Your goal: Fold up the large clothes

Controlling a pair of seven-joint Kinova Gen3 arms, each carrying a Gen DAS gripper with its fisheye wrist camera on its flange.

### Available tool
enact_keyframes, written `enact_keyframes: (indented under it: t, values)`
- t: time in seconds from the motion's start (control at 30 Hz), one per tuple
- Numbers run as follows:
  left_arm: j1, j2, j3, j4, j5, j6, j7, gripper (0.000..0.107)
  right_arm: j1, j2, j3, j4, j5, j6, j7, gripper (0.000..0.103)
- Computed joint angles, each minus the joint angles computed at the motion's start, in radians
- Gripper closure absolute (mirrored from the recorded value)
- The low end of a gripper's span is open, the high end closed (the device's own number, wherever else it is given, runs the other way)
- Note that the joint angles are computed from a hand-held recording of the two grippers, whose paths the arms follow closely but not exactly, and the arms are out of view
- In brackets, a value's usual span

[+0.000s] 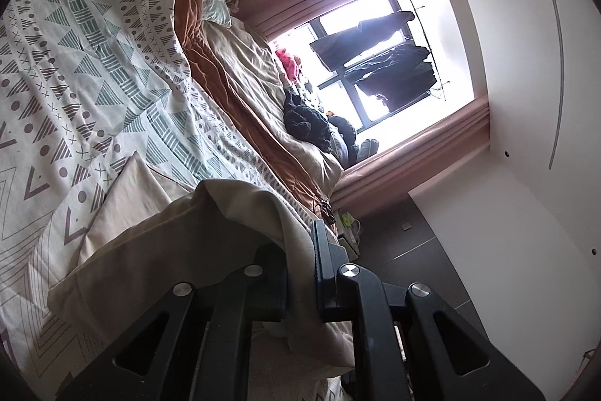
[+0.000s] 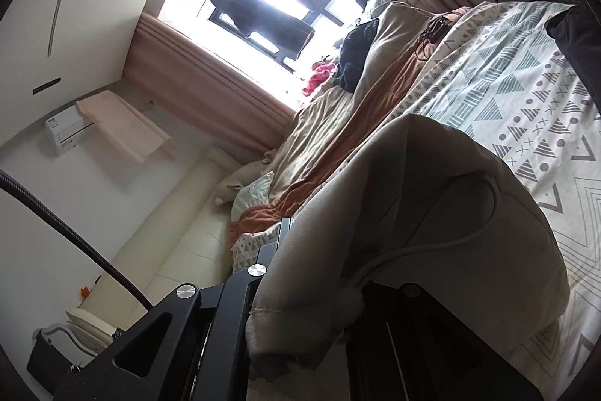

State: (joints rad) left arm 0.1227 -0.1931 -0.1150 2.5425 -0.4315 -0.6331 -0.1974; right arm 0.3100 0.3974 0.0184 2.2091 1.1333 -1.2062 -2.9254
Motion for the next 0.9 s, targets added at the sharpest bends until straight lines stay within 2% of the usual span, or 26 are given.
enact_keyframes:
  t: [0.13,0.37,0.57,0.67,0.83,0.9]
  values:
    - [-0.016,0.062,-0.022,-0.051,-0.061,0.006,0.056,0.095,-0.010,0.031,-0.004,-0.065,0.015,0.023,-0.062,0.100]
    - [-0.113,0.206,0.015,-0.152,-0.176,0.005,0.164,0.095,-0.061,0.067,-0.017,-0.156,0.000,0.132,-0.159,0.100]
    - [-0.213,0.348,0.084,-0.232,-0.234,-0.002,0.239,0.095,-0.104,0.127,-0.029,-0.271,0.040,0.239,-0.292,0.100]
    - [-0.274,0.408,0.138,-0.285,-0.303,0.046,0.328,0.095,-0.132,0.150,-0.026,-0.333,0.088,0.303,-0.380,0.100]
    - [-0.337,0.502,0.207,-0.328,-0.302,0.065,0.343,0.095,-0.190,0.167,-0.012,-0.402,0.159,0.419,-0.526,0.099]
    - [-0.372,0.536,0.246,-0.351,-0.326,0.085,0.368,0.095,-0.202,0.167,-0.007,-0.414,0.175,0.442,-0.562,0.096]
